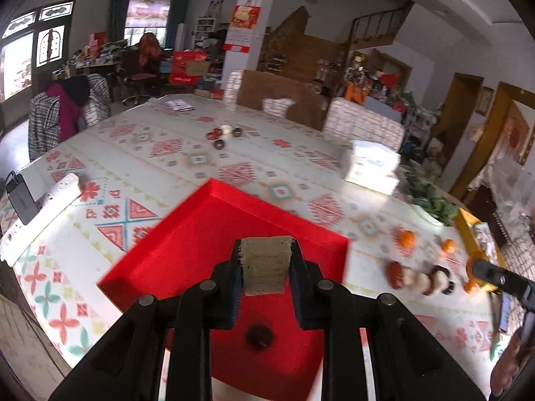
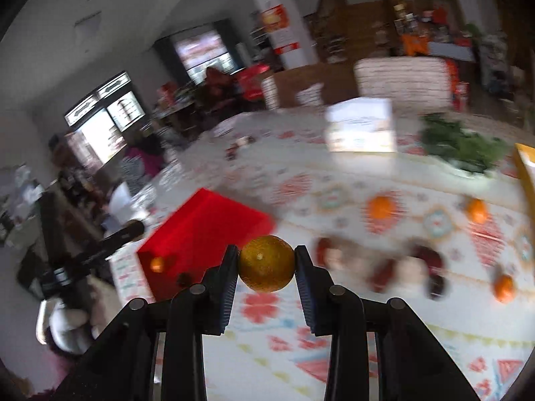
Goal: Organize fruits
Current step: 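Lower the yam slice and orange into the red tray and open both tools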
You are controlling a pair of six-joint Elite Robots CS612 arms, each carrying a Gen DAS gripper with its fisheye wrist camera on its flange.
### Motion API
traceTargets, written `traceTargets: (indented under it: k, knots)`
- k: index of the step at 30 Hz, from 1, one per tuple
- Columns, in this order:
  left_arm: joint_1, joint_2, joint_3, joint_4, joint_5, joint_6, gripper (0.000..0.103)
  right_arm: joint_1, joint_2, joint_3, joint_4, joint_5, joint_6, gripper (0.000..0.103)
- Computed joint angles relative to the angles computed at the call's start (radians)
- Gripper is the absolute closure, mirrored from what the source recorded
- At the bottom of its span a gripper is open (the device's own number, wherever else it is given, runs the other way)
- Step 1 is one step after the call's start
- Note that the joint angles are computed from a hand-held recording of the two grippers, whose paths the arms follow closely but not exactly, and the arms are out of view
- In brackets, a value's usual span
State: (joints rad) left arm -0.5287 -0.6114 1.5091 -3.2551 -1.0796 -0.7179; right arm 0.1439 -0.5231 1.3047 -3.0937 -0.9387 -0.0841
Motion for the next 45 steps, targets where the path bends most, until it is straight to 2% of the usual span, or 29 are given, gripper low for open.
traceTargets:
  k: [6, 11, 20, 23, 26, 28, 29, 30, 33, 35, 38, 40, 42, 45]
  knots:
    - [0.043, 0.036, -0.036, 0.073, -0.053, -0.043, 0.080, 0.072, 0.057, -0.121, 0.200, -0.002, -0.096, 0.066]
    - [0.069, 0.065, -0.065, 0.117, -0.100, -0.066, 0.080, 0.122, 0.117, -0.226, 0.338, -0.042, -0.155, 0.066]
    - [0.098, 0.088, -0.071, 0.105, -0.168, -0.119, 0.080, 0.173, 0.196, -0.361, 0.467, -0.136, -0.218, 0.066]
    - [0.102, 0.086, -0.063, 0.088, -0.184, -0.130, 0.076, 0.185, 0.204, -0.368, 0.449, -0.174, -0.225, 0.065]
    - [0.100, 0.078, -0.045, 0.061, -0.180, -0.139, 0.056, 0.188, 0.206, -0.371, 0.441, -0.187, -0.221, 0.065]
    - [0.098, 0.070, -0.029, 0.033, -0.174, -0.144, 0.050, 0.186, 0.207, -0.373, 0.442, -0.172, -0.214, 0.056]
    - [0.095, 0.064, -0.019, 0.017, -0.171, -0.149, 0.047, 0.184, 0.205, -0.369, 0.433, -0.162, -0.208, 0.047]
    - [0.094, 0.058, -0.012, 0.009, -0.169, -0.155, 0.042, 0.182, 0.202, -0.362, 0.419, -0.154, -0.201, 0.045]
    - [0.077, 0.027, 0.023, 0.004, -0.127, -0.191, 0.026, 0.175, 0.187, -0.337, 0.380, -0.136, -0.185, 0.045]
    - [0.062, 0.014, 0.050, -0.043, -0.103, -0.188, 0.026, 0.167, 0.169, -0.303, 0.327, -0.121, -0.163, 0.045]
    - [0.039, 0.000, 0.080, -0.132, -0.107, -0.165, 0.026, 0.152, 0.137, -0.238, 0.225, -0.112, -0.129, 0.045]
    - [0.019, -0.007, 0.091, -0.176, -0.098, -0.148, 0.026, 0.138, 0.112, -0.183, 0.125, -0.117, -0.098, 0.040]
    - [-0.005, -0.011, 0.093, -0.197, -0.078, -0.138, 0.026, 0.125, 0.094, -0.139, 0.044, -0.125, -0.069, 0.026]
    - [-0.028, -0.010, 0.082, -0.215, -0.103, -0.105, 0.026, 0.094, 0.065, -0.082, 0.002, -0.123, -0.026, 0.025]
